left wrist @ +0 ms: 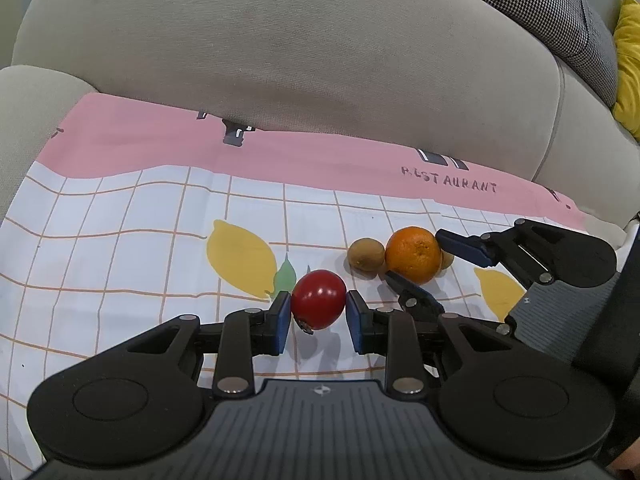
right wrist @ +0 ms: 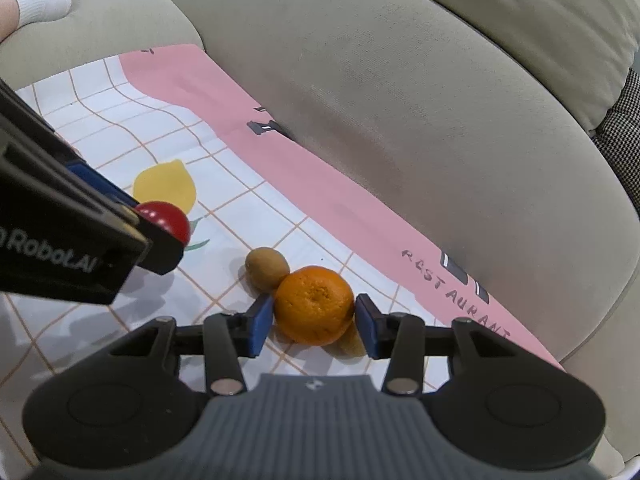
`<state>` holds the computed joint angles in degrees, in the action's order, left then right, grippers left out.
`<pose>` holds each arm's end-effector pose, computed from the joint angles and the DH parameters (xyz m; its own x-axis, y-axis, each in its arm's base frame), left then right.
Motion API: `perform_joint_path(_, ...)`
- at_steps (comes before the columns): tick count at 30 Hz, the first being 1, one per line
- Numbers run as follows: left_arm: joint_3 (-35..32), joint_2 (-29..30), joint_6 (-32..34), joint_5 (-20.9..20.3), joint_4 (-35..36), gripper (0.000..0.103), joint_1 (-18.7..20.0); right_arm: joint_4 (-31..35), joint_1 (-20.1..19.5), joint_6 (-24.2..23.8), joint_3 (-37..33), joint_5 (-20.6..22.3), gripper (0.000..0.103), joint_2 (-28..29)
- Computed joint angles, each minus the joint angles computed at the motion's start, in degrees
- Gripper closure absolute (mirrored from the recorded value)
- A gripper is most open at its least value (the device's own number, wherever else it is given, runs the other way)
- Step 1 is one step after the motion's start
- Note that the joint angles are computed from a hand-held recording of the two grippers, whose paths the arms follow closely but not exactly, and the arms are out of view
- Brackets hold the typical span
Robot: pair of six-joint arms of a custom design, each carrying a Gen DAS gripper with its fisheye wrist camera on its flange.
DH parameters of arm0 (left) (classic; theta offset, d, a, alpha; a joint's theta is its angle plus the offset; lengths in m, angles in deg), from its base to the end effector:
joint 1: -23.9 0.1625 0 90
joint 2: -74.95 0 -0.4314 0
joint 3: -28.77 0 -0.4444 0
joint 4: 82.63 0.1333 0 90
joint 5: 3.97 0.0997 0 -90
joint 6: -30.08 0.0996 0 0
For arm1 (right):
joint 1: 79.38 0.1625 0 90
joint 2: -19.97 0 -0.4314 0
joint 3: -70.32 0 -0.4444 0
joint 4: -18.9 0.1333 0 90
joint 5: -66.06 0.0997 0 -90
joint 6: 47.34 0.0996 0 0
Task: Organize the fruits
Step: 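Grasp the last cherry tomato with the left gripper while the right gripper grasps the mandarin, then carry the cherry tomato and mandarin into the green colander with both grippers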
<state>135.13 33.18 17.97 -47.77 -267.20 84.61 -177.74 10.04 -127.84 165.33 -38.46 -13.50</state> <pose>-0.1308 -0.6527 0.0386 -0.8516 -0.1350 -0.5064 0.2507 0.7437 -0.6197 0.1011 -0.7114 0.0123 -0.1665 -0.6652 0.7278 -0.9518 0.3013 0.0576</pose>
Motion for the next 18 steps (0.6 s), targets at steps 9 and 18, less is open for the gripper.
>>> perform_joint_path(9, 0.36, -0.49, -0.49, 0.25, -0.22, 0.07, -0.04, 0.34, -0.15, -0.2, -0.6, -0.29, 0.06, 0.46)
perform_joint_path(18, 1.51, -1.2, -0.76, 0.05, -1.69, 0.07, -0.86, -0.42, 0.09, -0.28, 1.62, 0.7, 0.06, -1.44)
